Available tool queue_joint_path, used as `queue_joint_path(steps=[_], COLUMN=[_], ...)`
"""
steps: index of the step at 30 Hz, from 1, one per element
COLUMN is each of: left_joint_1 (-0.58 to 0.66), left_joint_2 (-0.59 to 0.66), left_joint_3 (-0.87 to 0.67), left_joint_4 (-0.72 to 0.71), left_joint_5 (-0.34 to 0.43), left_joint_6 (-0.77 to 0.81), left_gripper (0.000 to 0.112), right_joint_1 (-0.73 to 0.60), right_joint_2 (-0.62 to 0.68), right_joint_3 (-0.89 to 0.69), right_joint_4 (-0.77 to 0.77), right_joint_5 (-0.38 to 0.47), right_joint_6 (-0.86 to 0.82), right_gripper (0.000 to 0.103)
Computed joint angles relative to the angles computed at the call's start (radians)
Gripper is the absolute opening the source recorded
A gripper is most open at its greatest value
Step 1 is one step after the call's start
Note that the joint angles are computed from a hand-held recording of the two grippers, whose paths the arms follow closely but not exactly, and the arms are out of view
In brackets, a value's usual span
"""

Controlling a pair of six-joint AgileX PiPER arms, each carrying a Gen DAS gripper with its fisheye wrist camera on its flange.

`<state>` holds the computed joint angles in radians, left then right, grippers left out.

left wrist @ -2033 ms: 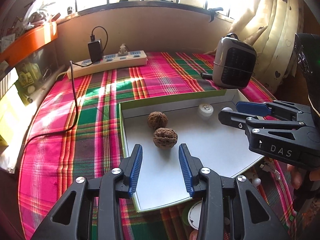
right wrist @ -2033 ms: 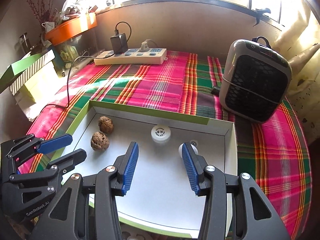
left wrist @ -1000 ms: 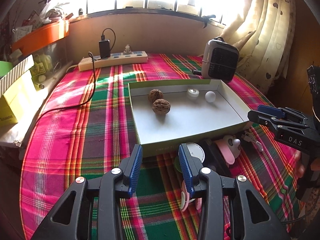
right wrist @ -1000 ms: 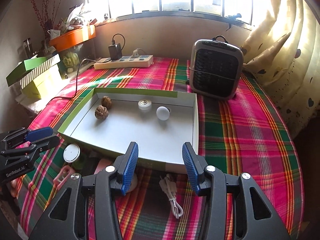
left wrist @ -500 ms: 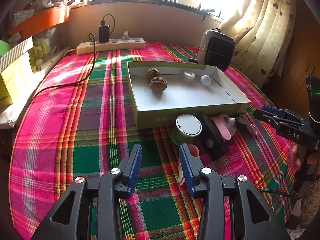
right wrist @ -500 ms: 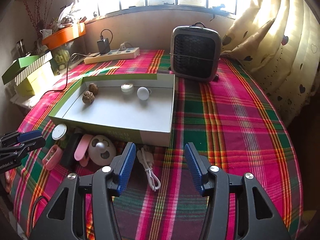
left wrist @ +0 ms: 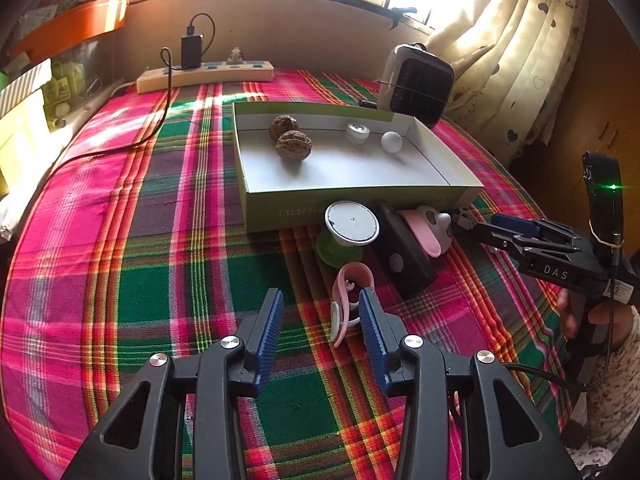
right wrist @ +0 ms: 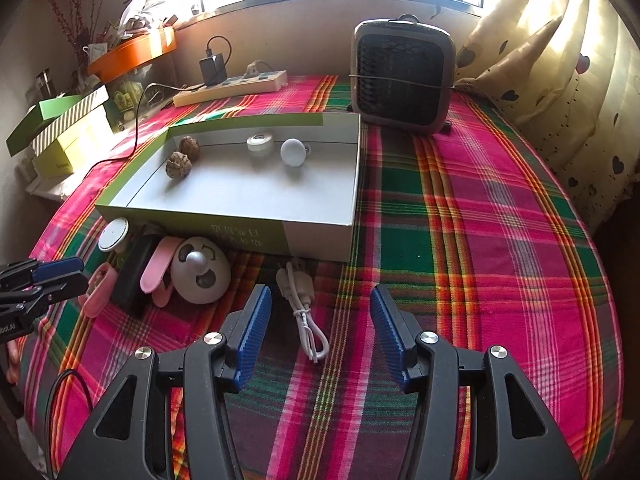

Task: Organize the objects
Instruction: 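Grasp the pink clip with the left gripper while the right gripper grasps the white USB cable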

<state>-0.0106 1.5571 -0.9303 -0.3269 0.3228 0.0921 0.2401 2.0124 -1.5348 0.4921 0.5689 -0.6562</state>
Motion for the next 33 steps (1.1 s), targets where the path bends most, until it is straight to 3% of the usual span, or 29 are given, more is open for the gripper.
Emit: queue_joint_path(steps=[23, 33], left_joint_1=[-0.029, -0.047], left_joint_2=[0.012, 0.05], left_joint_3=[-0.025, -0.057], left_joint_4=[-0.031, 0.096], left_joint_5=[0.023, 0.043], left_joint_6=[0.031, -0.098], left_gripper=[0.038, 0.038], right_joint_1=[0.04, 0.042], right_joint_2=[0.046, 0.039], right_joint_3=[-0.061, -0.048], right_joint_4=[-0.109, -0.077], right_joint_5=[0.021, 0.018], right_joint_6=[0.043, 0.0], right_gripper=[0.053, 0.033])
